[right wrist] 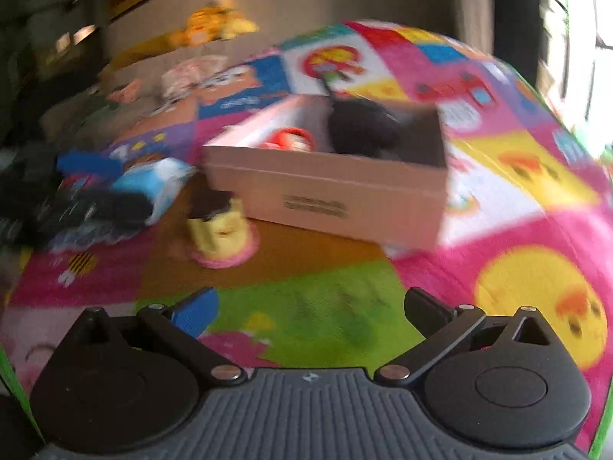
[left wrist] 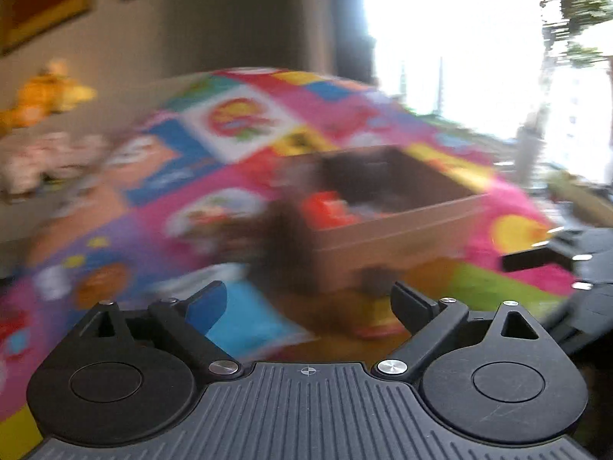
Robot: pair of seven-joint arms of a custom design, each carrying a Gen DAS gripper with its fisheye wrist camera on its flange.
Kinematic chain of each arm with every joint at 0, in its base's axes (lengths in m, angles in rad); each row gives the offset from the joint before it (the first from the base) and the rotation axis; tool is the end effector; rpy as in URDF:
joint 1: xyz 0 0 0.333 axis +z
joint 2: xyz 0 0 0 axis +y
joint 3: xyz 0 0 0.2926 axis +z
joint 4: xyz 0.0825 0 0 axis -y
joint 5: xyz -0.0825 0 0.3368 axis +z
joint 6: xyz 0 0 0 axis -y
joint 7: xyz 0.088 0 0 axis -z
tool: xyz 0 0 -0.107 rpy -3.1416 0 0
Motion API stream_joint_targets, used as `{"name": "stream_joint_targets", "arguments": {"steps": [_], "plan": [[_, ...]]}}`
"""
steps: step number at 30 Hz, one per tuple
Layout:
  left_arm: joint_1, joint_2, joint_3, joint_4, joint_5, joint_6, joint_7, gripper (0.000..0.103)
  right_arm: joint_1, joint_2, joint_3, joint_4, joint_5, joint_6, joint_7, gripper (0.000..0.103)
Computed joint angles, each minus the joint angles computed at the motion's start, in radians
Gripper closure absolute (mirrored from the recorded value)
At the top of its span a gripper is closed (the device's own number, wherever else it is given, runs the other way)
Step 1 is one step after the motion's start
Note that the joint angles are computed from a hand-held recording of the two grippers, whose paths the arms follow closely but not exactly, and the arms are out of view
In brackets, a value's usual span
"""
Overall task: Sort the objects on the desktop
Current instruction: 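Grasp the yellow pudding toy with the right gripper while the left grasps the wipes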
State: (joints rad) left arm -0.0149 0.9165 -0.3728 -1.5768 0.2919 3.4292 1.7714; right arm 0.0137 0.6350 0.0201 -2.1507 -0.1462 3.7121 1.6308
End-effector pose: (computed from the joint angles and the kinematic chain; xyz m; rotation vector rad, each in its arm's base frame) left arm 0.6546 -0.2219 0.2681 -1.0858 2.1045 -1.1237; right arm 0.5709 0.0374 0.2386 -1.7493 1.5411 -0.7587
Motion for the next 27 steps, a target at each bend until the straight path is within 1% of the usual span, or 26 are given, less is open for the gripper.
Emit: {"name": "stream_joint_targets", "arguments": {"steps": [1, 2, 3, 4, 5, 6, 8, 9, 10, 11, 13, 14, 16, 18, 19, 20, 21, 22, 23, 24, 25, 26, 27], "plan": [[-0.034, -0.009, 0.052, 0.005, -0.033, 0.002, -0.027, 0.007, 0.008, 0.01, 0.003, 0.024, -0.017, -0.013, -0.016, 0.0], [-0.043, -0.012, 0.07, 0.01, -0.069, -0.005, -0.035, 0.007, 0.001, 0.019, 0.018, 0.053, -0.038, -0.038, -0.017, 0.0], [-0.047, -0.013, 0.08, 0.013, -0.093, -0.013, -0.05, 0.007, -0.012, 0.029, 0.037, 0.087, -0.06, -0.077, -0.011, 0.003], [-0.045, -0.014, 0.084, 0.014, -0.112, -0.018, -0.067, 0.007, -0.034, 0.044, 0.067, 0.13, -0.089, -0.124, -0.002, 0.008], [-0.036, -0.014, 0.078, 0.016, -0.116, -0.021, -0.076, 0.007, -0.059, 0.062, 0.1, 0.177, -0.116, -0.172, 0.005, 0.017], [-0.022, -0.009, 0.064, 0.023, -0.114, -0.027, -0.082, 0.006, -0.064, 0.08, 0.113, 0.214, -0.119, -0.199, 0.005, 0.019], [-0.007, 0.007, 0.045, 0.049, -0.107, -0.044, -0.085, 0.006, -0.044, 0.123, 0.111, 0.288, -0.096, -0.223, -0.001, 0.019], [-0.016, 0.017, 0.051, 0.073, -0.112, -0.061, -0.088, 0.006, -0.042, 0.141, 0.115, 0.321, -0.09, -0.244, -0.005, 0.019], [-0.039, 0.026, 0.071, 0.099, -0.128, -0.082, -0.094, 0.006, -0.036, 0.153, 0.114, 0.34, -0.082, -0.26, -0.011, 0.02], [-0.069, 0.047, 0.099, 0.146, -0.15, -0.113, -0.103, 0.006, -0.028, 0.16, 0.111, 0.355, -0.073, -0.276, -0.019, 0.026], [-0.1, 0.087, 0.123, 0.227, -0.178, -0.169, -0.112, 0.006, -0.019, 0.15, 0.104, 0.343, -0.056, -0.273, -0.033, 0.042], [-0.123, 0.112, 0.145, 0.279, -0.194, -0.205, -0.12, 0.006, -0.039, 0.135, 0.123, 0.326, -0.062, -0.282, -0.038, 0.047], [-0.175, 0.169, 0.203, 0.389, -0.22, -0.272, -0.144, 0.006, -0.086, 0.097, 0.163, 0.26, -0.074, -0.247, -0.039, 0.047], [-0.225, 0.22, 0.272, 0.482, -0.231, -0.326, -0.179, 0.012, -0.131, 0.043, 0.19, 0.177, -0.101, -0.215, -0.029, 0.047], [-0.236, 0.232, 0.292, 0.503, -0.229, -0.339, -0.192, 0.017, -0.173, 0.017, 0.218, 0.136, -0.132, -0.206, -0.017, 0.047], [-0.231, 0.235, 0.286, 0.506, -0.224, -0.342, -0.188, 0.027, -0.239, -0.016, 0.262, 0.083, -0.181, -0.2, 0.002, 0.047], [-0.233, 0.229, 0.292, 0.491, -0.22, -0.331, -0.193, 0.032, -0.276, -0.039, 0.28, 0.047, -0.213, -0.195, 0.022, 0.047], [-0.242, 0.211, 0.315, 0.454, -0.215, -0.305, -0.206, 0.044, -0.313, -0.072, 0.292, -0.001, -0.244, -0.185, 0.046, 0.047], [-0.247, 0.191, 0.329, 0.414, -0.21, -0.283, -0.213, 0.045, -0.326, -0.098, 0.287, -0.038, -0.259, -0.177, 0.066, 0.047], [-0.241, 0.163, 0.326, 0.36, -0.202, -0.252, -0.209, 0.046, -0.321, -0.124, 0.265, -0.071, -0.261, -0.168, 0.08, 0.047], [-0.223, 0.129, 0.304, 0.294, -0.191, -0.224, -0.192, 0.046, -0.29, -0.151, 0.223, -0.106, -0.242, -0.154, 0.084, 0.047], [-0.197, 0.096, 0.271, 0.234, -0.178, -0.207, -0.169, 0.046, -0.247, -0.175, 0.171, -0.14, -0.211, -0.138, 0.081, 0.047], [-0.161, 0.063, 0.225, 0.171, -0.164, -0.194, -0.141, 0.046, -0.203, -0.194, 0.12, -0.17, -0.174, -0.123, 0.075, 0.047]]}}
